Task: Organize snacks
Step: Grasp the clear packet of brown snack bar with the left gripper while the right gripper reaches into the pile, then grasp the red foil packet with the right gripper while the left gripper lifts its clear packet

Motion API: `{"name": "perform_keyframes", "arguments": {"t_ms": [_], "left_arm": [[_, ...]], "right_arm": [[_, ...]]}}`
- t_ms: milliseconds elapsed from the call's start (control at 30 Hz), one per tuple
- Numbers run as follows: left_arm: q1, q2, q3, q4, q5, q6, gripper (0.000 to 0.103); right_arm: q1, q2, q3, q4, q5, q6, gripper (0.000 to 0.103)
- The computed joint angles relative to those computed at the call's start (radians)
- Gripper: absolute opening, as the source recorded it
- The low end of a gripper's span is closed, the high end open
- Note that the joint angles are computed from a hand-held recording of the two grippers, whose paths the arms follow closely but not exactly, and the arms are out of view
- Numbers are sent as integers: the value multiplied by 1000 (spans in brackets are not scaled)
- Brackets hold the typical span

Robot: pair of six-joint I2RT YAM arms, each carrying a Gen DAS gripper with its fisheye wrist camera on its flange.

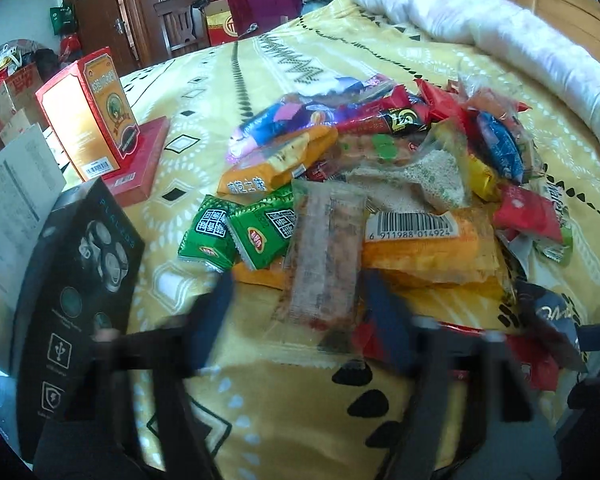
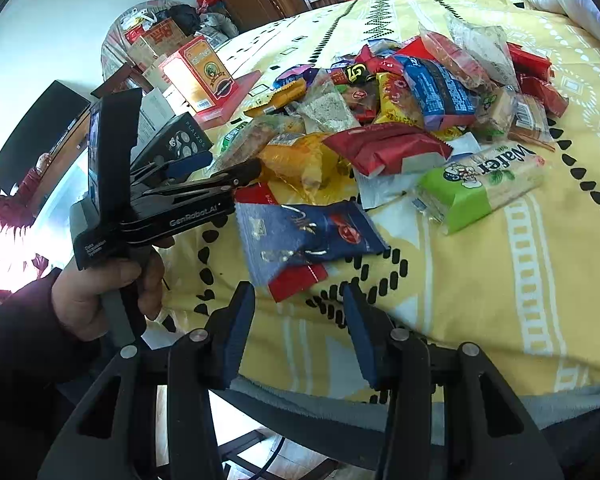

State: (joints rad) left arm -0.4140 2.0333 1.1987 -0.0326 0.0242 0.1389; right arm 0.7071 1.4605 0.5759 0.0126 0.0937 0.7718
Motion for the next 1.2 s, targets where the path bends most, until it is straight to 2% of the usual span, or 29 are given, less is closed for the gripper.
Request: {"name": "perform_keyframes", "arguments": {"t_ms": [33,200,333,400,467,567,633,667,700,800,933,967,1000,1033,1100,1133,1167,1200], "left_arm": [[5,6,18,-29,14,-3,40],[32,-59,-37,-32,68,-5,39],[72,-158,-129,-40,118,1,39],[89,-195,-154,-52,137,-8,39],[104,-221,-160,-71,162,-23,39],[120,-254,-159,-89,188,-35,39],[124,-258,-140,-105,202,-30,39],[125,-259,-133,-110,209,-31,39],[128,-256,-126,-114,217,-29,39],[131,-255,-118,-122,229,-33,39],[134,-237,-103,-135,240,-45,39],[135,-240,-109,-131,242,-48,37],[137,-240,-108,-134,251,-46,27],[136,-237,-102,-144,257,-43,25],[136,-238,-103,-142,261,-42,25],[136,-237,-104,-142,265,-40,25],[138,-236,-106,-141,267,-34,25],[141,-235,-109,-139,270,-27,25]], "right_arm": [[-4,1,-1,6,-3,5,50],[-34,-43,-29,32,-30,34,50],[-40,-102,-4,-54,21,0,50],[-46,-124,31,-116,65,-37,61],[-72,-135,65,-152,87,-74,62],[-146,-159,110,-174,48,-130,64],[-166,-137,166,-215,54,-182,81],[-181,-87,214,-257,48,-221,93],[-204,-26,259,-288,28,-268,94],[-273,113,344,-344,-33,-333,94],[-346,226,383,-334,-132,-379,94],[-353,247,390,-330,-149,-387,93],[-354,263,395,-328,-158,-391,93],[-349,283,405,-330,-160,-399,93],[-336,296,404,-324,-145,-406,79],[-325,293,397,-316,-124,-404,76],[-318,274,380,-303,-104,-393,67],[-313,246,358,-289,-89,-377,66]]}}
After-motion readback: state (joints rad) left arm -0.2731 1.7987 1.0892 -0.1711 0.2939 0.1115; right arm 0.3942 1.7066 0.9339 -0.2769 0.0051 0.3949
